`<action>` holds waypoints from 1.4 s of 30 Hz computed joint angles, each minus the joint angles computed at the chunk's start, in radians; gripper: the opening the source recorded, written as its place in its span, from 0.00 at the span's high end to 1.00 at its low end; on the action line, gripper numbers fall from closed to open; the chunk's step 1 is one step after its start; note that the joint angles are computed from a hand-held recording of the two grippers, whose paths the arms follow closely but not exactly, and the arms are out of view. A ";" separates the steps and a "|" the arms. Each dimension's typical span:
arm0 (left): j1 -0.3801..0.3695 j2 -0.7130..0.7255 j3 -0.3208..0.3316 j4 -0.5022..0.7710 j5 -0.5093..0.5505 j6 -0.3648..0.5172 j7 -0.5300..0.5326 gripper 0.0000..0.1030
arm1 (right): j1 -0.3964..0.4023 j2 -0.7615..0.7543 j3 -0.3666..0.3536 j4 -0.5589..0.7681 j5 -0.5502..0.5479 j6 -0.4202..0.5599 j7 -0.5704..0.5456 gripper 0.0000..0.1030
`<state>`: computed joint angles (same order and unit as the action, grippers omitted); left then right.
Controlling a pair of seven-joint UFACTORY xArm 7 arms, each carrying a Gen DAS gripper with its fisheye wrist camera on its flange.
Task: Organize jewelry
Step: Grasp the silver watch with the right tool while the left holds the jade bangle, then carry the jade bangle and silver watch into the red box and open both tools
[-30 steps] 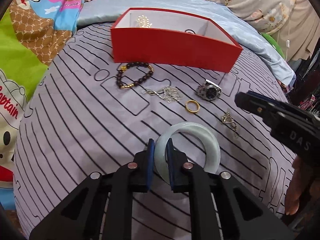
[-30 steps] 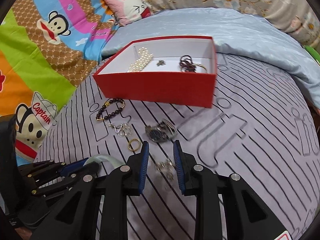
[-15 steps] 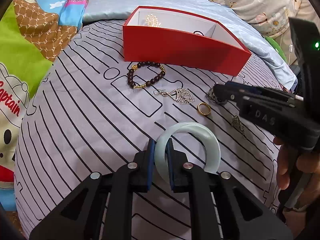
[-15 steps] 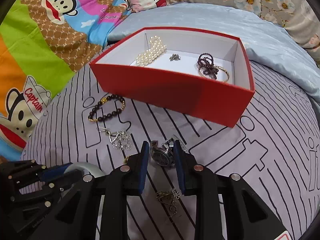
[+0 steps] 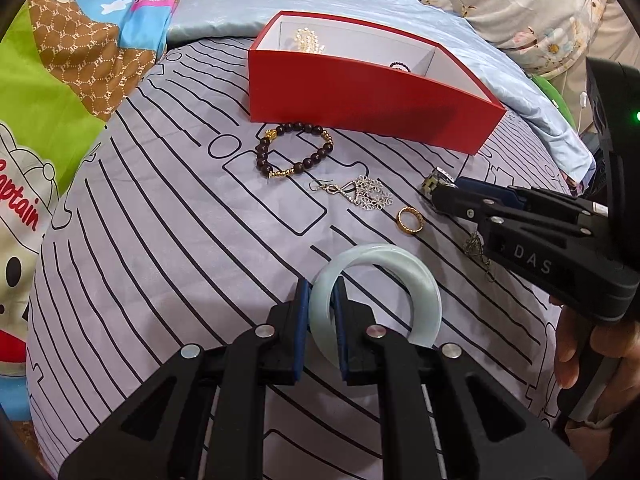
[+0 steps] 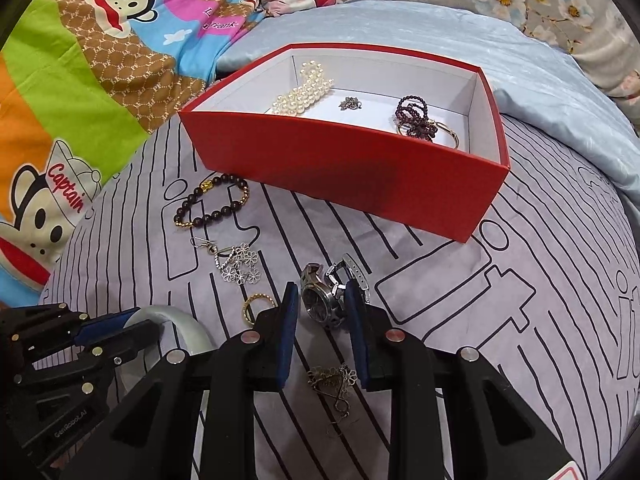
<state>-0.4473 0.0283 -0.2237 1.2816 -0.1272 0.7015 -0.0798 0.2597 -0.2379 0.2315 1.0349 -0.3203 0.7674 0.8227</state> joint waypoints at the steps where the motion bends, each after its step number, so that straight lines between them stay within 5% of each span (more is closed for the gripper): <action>1: 0.000 0.001 0.000 0.002 -0.001 0.001 -0.001 0.89 | -0.002 0.003 0.005 0.007 -0.006 0.014 0.009 0.82; 9: 0.001 0.004 0.001 0.002 -0.003 -0.002 0.002 0.89 | 0.019 -0.015 -0.018 -0.017 0.111 0.027 -0.034 0.87; 27: 0.001 -0.004 0.000 0.003 -0.026 -0.007 0.024 0.89 | -0.004 -0.060 0.006 -0.046 0.064 -0.041 0.073 0.90; 42: 0.005 -0.025 0.004 0.094 -0.087 0.016 0.082 0.88 | -0.077 -0.207 0.049 0.007 -0.001 0.012 0.106 0.90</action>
<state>-0.4420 0.0036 -0.2197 1.3761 -0.2139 0.7170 0.0024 0.1828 -0.4446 0.2808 1.0415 -0.3217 0.7797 0.9283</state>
